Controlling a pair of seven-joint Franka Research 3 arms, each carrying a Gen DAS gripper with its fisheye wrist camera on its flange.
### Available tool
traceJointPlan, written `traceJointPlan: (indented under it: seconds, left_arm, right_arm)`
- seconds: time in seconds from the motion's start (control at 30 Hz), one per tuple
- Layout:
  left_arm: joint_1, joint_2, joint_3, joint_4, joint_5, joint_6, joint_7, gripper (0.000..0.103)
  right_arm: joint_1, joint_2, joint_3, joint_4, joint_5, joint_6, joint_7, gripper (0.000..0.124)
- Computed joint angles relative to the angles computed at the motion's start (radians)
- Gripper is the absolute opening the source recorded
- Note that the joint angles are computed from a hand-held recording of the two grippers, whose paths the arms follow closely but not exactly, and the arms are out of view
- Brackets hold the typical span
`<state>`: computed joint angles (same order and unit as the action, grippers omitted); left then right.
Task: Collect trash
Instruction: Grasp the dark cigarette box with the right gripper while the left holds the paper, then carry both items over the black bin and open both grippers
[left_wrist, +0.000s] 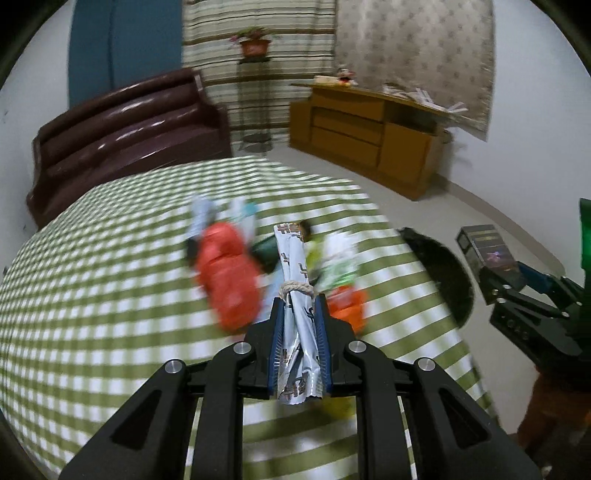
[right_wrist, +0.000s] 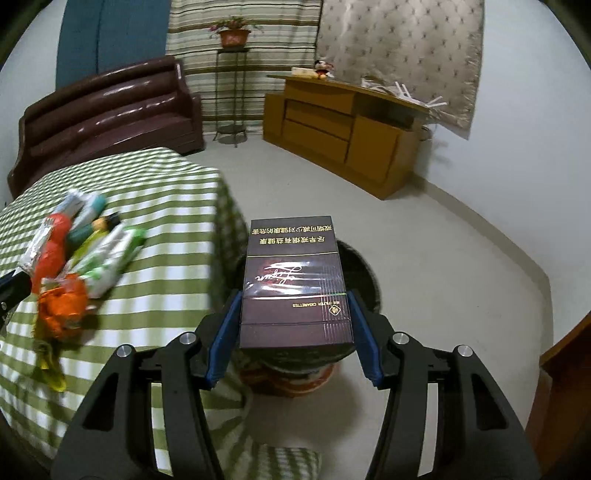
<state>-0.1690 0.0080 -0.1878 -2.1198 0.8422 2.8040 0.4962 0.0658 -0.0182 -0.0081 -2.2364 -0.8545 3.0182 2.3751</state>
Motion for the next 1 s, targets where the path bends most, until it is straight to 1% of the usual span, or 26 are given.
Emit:
traceJointPlan:
  seconds: [0.03,0.13,0.3,0.4,0.53,0.7,0.83,1.0]
  left_arm:
    - [-0.006,0.015,-0.006,0.011,0.014,0.002,-0.010,0.018]
    - [-0.035,0.087,-0.014,0.091,0.010,-0.011,0.019,0.018]
    - [-0.095,0.194,-0.002,0.213,-0.030,-0.046,0.090,0.018]
    - [-0.123,0.267,0.002,0.297,-0.088,-0.082,0.153,0.018]
    - [-0.165,0.343,0.021,0.395,-0.125,-0.134,0.198,0.018]
    - [-0.201,0.425,0.035,0.505,-0.170,-0.197,0.259,0.018]
    - [-0.226,0.459,0.051,0.562,-0.181,-0.220,0.282,0.018]
    - [-0.243,0.506,0.061,0.635,-0.201,-0.247,0.313,0.018]
  right_arm:
    - [-0.005,0.007,-0.005,0.005,0.000,0.006,-0.001,0.055]
    - [-0.015,0.033,-0.029,0.015,0.039,0.034,-0.036,0.055]
    - [-0.010,0.078,-0.064,0.028,0.199,0.078,-0.179,0.055]
    - [-0.005,0.105,-0.072,0.035,0.315,0.098,-0.288,0.055]
    - [-0.026,0.142,-0.046,0.048,0.486,0.113,-0.443,0.055]
    - [-0.081,0.194,0.019,0.082,0.684,0.116,-0.623,0.055]
    - [-0.106,0.227,0.049,0.111,0.792,0.112,-0.723,0.055]
    - [-0.120,0.257,0.068,0.139,0.899,0.109,-0.814,0.055]
